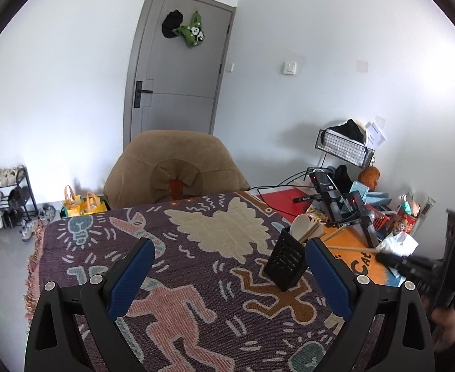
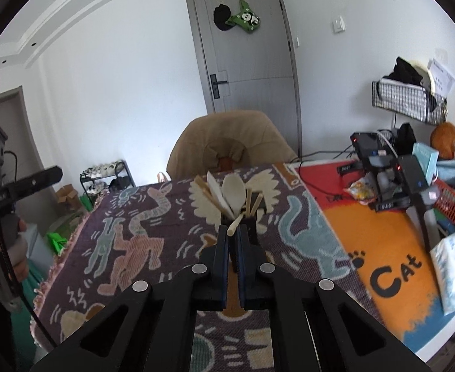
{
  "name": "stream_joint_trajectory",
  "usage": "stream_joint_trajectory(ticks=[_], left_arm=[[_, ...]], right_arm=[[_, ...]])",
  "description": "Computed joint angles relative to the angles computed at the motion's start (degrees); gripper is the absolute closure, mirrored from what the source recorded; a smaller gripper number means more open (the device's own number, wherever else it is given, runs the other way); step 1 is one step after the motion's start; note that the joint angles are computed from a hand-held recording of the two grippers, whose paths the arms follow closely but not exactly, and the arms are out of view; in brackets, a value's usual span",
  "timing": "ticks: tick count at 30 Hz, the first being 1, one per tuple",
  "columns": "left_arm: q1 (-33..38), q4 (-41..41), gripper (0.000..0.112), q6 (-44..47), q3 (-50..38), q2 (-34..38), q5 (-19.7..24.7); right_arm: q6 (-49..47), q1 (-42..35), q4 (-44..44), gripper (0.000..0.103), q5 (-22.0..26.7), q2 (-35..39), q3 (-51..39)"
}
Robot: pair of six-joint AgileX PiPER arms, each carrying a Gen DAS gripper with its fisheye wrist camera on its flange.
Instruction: Organize utensils
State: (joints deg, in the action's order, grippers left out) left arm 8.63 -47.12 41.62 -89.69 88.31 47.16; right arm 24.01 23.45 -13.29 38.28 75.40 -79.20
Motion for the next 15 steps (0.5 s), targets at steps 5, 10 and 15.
stream_joint_trajectory(ticks=[5,10,15], left_arm=[[1.4,-1.4,0.014,0.8,0.5,0.2,0.2],[2.9,-2.7,0.014,2.1,1.6,-0.3,-0.2],[3.9,-2.5,0.014,2.2,2.9,-1.4,-1.4]], right_arm=[[-3.0,-0.7,0.7,0.097,3.0,4.1,-7.6],[-7.8,-1.7,1.9,0.097,8.2,11.6,-21.2],[-12.2,-2.5,3.6,0.097,13.7,20.5,-35.0]])
